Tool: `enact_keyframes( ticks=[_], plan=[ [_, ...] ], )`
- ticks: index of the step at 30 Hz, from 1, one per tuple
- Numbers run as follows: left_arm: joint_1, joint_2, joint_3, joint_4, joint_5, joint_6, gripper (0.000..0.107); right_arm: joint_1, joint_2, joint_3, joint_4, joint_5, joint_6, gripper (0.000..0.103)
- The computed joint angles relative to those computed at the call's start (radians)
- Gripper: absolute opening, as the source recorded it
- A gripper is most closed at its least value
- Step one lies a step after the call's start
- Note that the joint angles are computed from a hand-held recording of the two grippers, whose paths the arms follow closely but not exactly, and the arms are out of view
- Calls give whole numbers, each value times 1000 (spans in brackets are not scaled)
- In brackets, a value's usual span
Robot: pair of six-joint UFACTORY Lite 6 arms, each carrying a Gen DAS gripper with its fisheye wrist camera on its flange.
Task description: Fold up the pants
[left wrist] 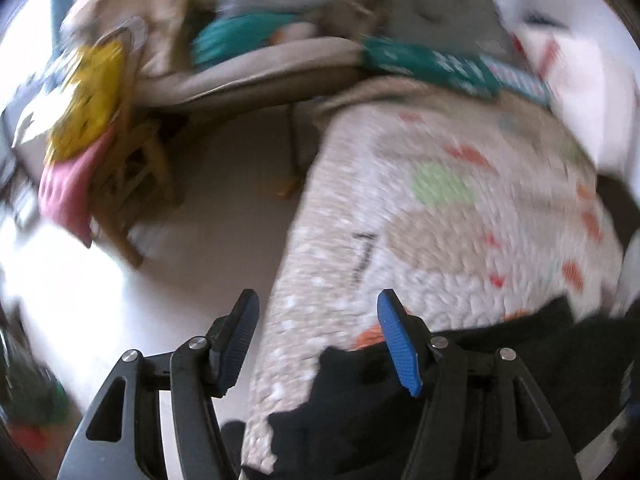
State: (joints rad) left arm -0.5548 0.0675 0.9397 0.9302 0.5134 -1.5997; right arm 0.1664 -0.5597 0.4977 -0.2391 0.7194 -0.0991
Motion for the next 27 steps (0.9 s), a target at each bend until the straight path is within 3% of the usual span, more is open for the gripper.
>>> enact_keyframes(
  ticks=[3, 7, 14, 18, 22, 24, 26, 27],
  plan=[
    [115, -160, -134, -67, -95, -27, 61, -56, -10, 116, 237, 31, -197, 57],
    [208, -230, -199, -144, -132, -21, 61, 81, 148, 260, 373, -43, -226, 58],
    [248, -308, -246, -210, -134, 10, 61, 454, 721, 649, 475, -260, -222, 58],
    [294, -347, -261, -265, -142, 75, 61, 580, 1018, 926, 465, -278, -216, 57],
    [332, -378, -268, -290, -139, 111, 61, 651, 1293, 1225, 417, -213, -234, 56],
    [347, -386, -269, -311, -143, 133, 61, 669, 1435, 1403, 368, -115, -211, 42],
    [361, -395, -272, -324, -149, 139, 61, 678, 1533, 1534, 265, -48, -145, 21],
    [361, -395, -270, -323, -148, 134, 61, 671, 1567, 1597, 272, -22, -145, 18]
  ],
)
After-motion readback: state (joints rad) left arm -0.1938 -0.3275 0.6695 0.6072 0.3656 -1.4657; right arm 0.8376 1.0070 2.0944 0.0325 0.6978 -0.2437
